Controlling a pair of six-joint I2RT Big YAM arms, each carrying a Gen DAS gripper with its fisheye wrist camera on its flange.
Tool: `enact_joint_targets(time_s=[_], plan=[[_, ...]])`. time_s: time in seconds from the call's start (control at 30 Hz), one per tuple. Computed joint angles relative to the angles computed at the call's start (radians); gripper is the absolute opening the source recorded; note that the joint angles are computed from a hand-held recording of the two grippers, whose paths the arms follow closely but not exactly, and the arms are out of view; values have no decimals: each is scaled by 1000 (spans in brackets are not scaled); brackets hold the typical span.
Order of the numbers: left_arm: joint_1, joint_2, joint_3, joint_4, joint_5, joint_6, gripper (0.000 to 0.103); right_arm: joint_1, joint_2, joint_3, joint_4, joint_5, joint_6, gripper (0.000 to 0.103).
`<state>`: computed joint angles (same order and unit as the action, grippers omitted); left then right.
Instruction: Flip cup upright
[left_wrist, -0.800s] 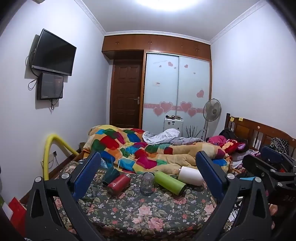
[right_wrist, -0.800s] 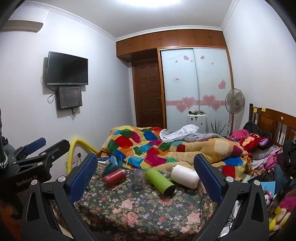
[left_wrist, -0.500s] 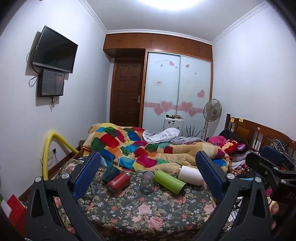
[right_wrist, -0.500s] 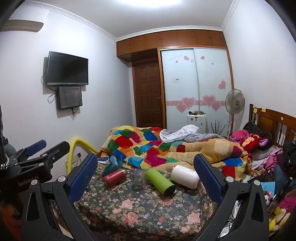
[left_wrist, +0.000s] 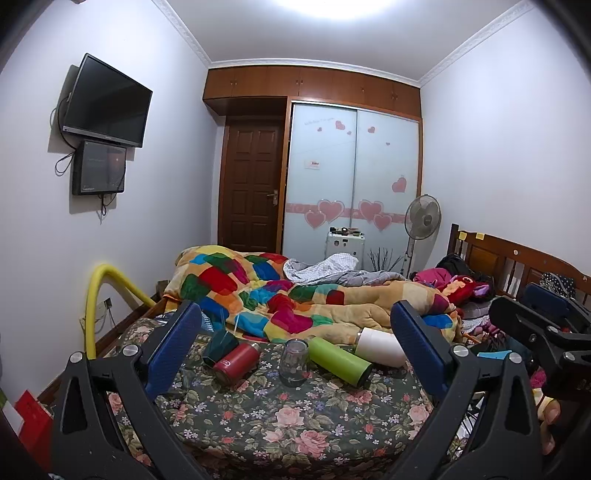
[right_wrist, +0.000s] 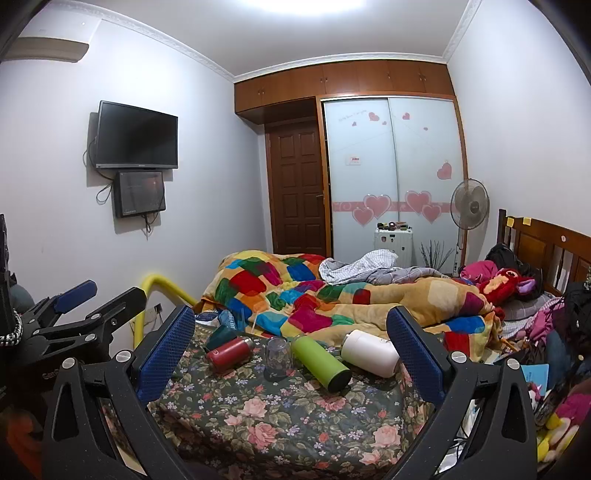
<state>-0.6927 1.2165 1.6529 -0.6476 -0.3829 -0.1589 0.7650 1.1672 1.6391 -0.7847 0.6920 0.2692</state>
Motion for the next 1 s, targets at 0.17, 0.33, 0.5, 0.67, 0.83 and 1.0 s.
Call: enact_joint_targets(time_s=[0.17, 0.33, 0.5, 0.67, 0.83, 1.0], plan=[[5, 1, -1, 0, 3, 2, 103, 0, 0, 1, -1, -1, 0, 103], [1, 4, -1, 6, -7, 8, 103, -1, 5, 7, -3, -1, -2, 103], [-2, 6, -3, 6, -5, 4, 103, 2, 3, 6, -7, 4, 1, 103], [-7, 7, -3, 11, -12, 9, 103, 3, -2, -5, 1, 2, 2, 103], [-10, 8, -3, 14, -19, 14, 103, 3, 0, -2, 1, 2, 1, 103], [-11, 12, 2, 16, -21, 16, 103, -1, -3, -6, 2, -3, 1, 103]])
